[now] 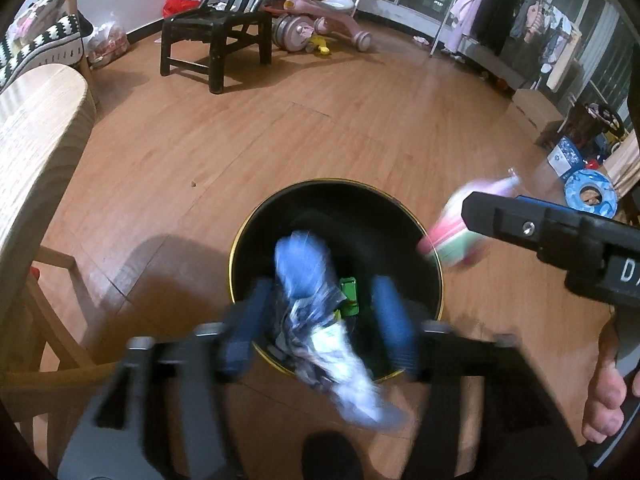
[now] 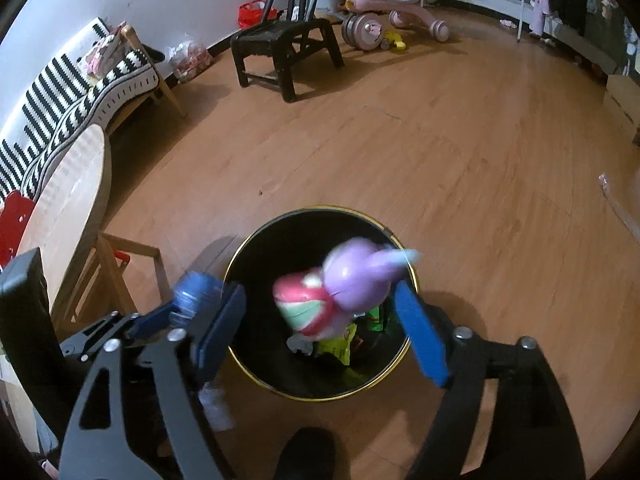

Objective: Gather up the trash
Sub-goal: 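Open both tools to drop the foil wrapper and toy into the bin, then return both open tools to the table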

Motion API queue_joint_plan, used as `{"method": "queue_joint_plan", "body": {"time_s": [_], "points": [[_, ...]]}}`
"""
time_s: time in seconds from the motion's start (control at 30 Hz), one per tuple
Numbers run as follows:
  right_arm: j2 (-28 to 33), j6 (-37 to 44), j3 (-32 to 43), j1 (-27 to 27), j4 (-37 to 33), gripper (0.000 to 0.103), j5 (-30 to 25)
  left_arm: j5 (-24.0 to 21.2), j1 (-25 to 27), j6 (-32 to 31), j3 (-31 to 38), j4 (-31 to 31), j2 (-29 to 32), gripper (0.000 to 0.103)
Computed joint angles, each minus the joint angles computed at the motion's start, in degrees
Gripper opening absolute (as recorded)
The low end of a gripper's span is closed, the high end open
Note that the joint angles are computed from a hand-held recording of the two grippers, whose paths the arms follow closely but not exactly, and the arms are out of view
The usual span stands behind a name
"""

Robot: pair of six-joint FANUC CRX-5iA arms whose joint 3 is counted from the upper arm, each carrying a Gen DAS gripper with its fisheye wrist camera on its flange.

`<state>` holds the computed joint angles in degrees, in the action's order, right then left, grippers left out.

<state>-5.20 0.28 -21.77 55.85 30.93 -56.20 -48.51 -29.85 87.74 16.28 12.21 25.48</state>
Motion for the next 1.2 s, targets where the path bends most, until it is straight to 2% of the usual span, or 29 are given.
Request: {"method": "queue_joint_plan", "body": {"time_s": [0.43,0.57,0.6,0.67,0.77,0.87,1.03,1.2], "points": [[-0.23,-1.53,-0.24,0.7,1.57,0.076,-0.68,1.06,-0.01,0.22,-1.1,0.37,-0.72,0.073],[-0.38,-2.34,0.52,1.4,3.13,0.077,-1.9,1.63,0.21,-0.5,-2.27,0.52,-2.71,0.081],[-0.48,-3.01,1.0,1.86,4.46,0.081,-2.31,1.93,0.35,-1.01,-2.85,0.75,-3.5,0.083],[-0.42,-4.56,1.96,3.09,7.24,0.082,-3.04,2.56,0.77,-1.45,-4.06,0.12,-6.15,0.091],[-0.28,-4.9,4.03,4.95,11.04,0.088,-3.41,3.43,1.99,-2.14,-6.43,-0.49,-10.38,0.093],[0.98,-4.04,7.22,6.99,14.1,0.089,-2.66,3.81,4.15,-1.07,-9.3,-3.12,-15.93,0.094],[6.66,0.53,15.16,9.43,15.5,0.089,-0.82,2.41,11.1,1.18,-15.84,-7.35,-26.35,0.094],[15.49,8.31,26.86,10.93,12.08,0.089,2.54,-0.57,21.15,0.92,-22.11,-8.78,-36.36,0.094]]}}
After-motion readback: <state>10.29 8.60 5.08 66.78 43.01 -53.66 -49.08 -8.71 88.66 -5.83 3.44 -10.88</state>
